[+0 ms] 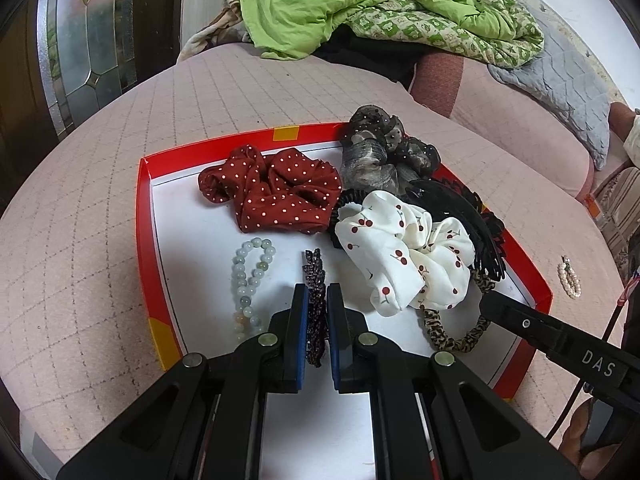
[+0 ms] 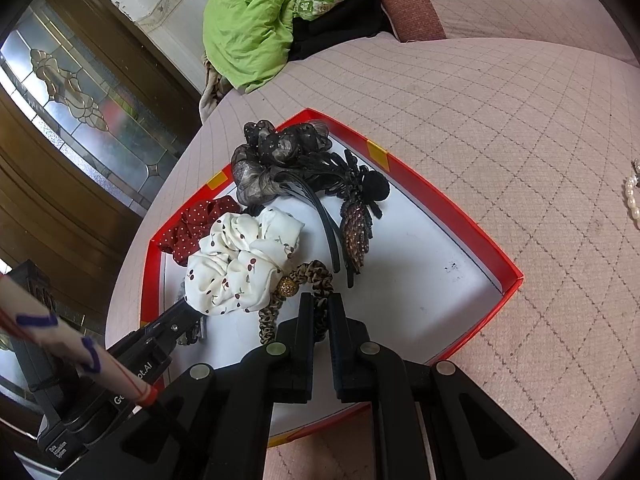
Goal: Organize jewelry
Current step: 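Lower both held bracelets into the tray and open both tools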
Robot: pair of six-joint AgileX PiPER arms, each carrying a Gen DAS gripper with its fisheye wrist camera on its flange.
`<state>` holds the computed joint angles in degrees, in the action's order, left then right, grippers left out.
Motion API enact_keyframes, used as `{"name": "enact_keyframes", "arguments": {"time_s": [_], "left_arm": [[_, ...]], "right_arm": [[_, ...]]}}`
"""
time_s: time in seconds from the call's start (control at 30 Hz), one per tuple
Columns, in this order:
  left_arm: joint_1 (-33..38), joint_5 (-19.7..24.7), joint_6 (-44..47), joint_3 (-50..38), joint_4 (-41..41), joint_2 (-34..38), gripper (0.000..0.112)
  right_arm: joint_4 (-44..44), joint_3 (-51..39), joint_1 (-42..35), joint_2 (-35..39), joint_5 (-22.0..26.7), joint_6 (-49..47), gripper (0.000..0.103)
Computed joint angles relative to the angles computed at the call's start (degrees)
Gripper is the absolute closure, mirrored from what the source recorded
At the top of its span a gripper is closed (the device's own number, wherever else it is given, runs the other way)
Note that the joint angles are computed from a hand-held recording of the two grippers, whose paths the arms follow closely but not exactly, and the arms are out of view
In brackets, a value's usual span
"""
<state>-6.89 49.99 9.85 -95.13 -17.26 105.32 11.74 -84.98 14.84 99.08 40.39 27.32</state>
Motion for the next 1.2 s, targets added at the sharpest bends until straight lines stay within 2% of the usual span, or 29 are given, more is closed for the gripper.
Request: {"name": "enact_keyframes", "arguments": {"time_s": [0.63, 0.8, 1.2], "left_arm": [[-1.0, -0.5, -1.9, -0.3, 2.7, -0.2, 0.103], [-1.5, -1.6, -2.7, 0.3, 4.0, -0.8, 0.088], [-2.6, -4.9, -5.1, 3.1, 7.9, -3.2, 0.084]], "right_arm": [[-0.1, 0.2, -0.1, -0.9, 0.5, -0.1, 0.091], [-0.1, 0.4, -0.1, -1.2, 0.4, -0.1, 0.09], [0.5, 1.7, -0.4, -4.0, 0.5, -0.8, 0.09]]}}
